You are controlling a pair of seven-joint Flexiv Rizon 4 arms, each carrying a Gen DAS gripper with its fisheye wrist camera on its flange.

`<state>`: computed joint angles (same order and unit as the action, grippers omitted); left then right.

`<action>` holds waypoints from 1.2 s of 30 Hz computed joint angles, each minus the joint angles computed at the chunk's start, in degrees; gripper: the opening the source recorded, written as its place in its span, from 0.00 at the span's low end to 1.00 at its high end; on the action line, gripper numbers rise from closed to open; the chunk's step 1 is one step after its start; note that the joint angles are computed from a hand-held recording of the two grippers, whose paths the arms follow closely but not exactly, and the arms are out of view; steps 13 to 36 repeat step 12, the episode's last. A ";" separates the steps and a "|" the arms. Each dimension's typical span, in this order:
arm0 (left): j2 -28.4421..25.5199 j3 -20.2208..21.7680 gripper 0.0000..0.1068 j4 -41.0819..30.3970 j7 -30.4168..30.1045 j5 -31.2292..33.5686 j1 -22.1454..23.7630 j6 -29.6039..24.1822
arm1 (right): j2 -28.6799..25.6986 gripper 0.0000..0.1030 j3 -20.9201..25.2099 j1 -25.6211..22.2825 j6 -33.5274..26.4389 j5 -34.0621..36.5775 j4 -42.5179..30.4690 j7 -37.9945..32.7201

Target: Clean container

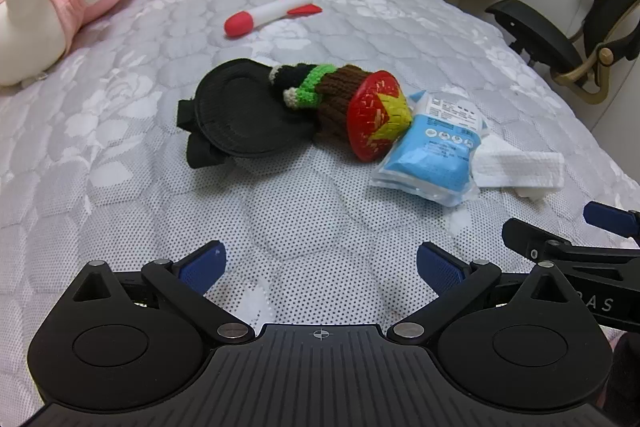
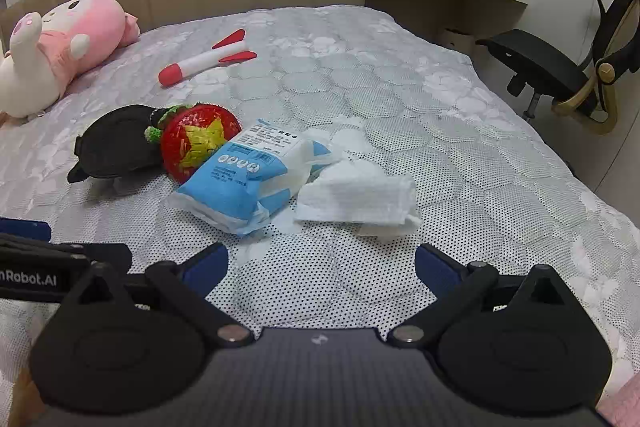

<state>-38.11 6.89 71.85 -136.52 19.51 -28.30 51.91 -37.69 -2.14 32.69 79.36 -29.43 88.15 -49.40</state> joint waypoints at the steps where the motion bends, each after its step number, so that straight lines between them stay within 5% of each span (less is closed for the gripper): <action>1: 0.02 -0.03 0.96 0.03 0.02 0.00 0.03 0.04 | -0.01 0.98 -0.06 0.06 -0.02 -0.03 0.00 0.01; 36: 0.50 0.82 0.96 0.98 -0.42 1.91 -0.58 2.74 | -0.01 0.98 0.06 0.03 -0.09 0.02 0.01 -0.09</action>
